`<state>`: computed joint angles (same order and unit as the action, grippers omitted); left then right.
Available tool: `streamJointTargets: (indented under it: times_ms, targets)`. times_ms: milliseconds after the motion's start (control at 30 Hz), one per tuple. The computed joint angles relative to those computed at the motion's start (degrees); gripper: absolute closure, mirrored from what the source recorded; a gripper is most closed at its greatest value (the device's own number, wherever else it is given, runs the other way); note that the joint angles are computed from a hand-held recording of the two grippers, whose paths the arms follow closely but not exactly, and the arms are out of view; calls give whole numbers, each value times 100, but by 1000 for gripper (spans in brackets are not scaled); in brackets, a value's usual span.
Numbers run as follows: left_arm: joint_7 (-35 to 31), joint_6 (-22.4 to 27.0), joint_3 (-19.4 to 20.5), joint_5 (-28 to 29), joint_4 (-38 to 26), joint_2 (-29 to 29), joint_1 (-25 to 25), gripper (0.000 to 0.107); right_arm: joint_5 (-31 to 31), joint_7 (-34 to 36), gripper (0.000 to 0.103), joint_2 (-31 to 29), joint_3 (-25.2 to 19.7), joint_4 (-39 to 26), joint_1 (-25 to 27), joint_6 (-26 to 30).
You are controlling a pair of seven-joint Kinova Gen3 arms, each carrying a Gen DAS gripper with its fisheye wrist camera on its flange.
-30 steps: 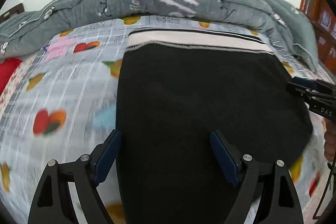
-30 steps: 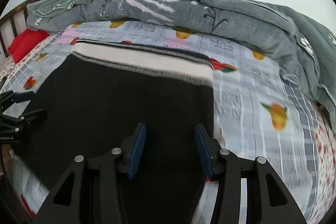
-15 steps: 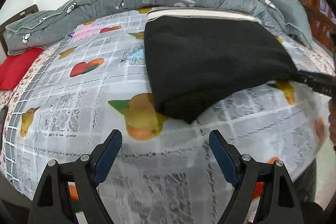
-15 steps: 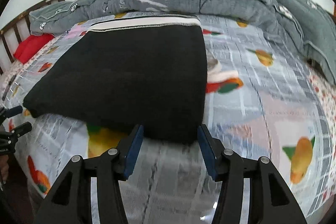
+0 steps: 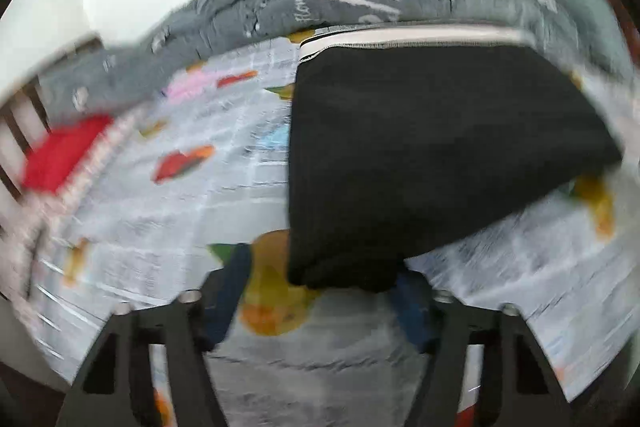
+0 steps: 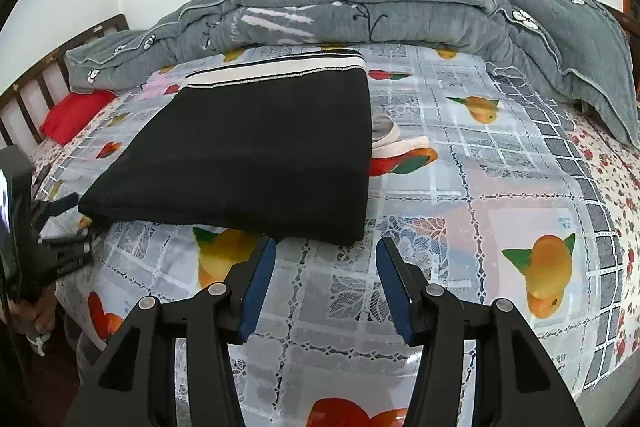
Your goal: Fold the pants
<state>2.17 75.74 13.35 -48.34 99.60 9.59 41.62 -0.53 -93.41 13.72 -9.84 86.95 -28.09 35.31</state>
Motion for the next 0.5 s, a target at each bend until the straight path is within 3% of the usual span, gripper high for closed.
streamJointTargets:
  times_ms: [133, 267, 367, 500]
  targets:
    - [368, -468, 43, 121, 348, -240, -13, 50, 164, -101, 50, -94, 52, 65, -64, -137]
    - [817, -858, 412, 27, 852, -859, -47, 50, 221, -30, 50, -240, 44, 205, 12, -578]
    - [1296, -1069, 639, -306, 1057, -1306, -329, 36, 97, 103, 50, -69, -6, -14, 71, -686]
    - [732, -1654, 328, -274, 709, -1181, -828, 36, 333, -238, 50, 534, 161, -854, -287, -309]
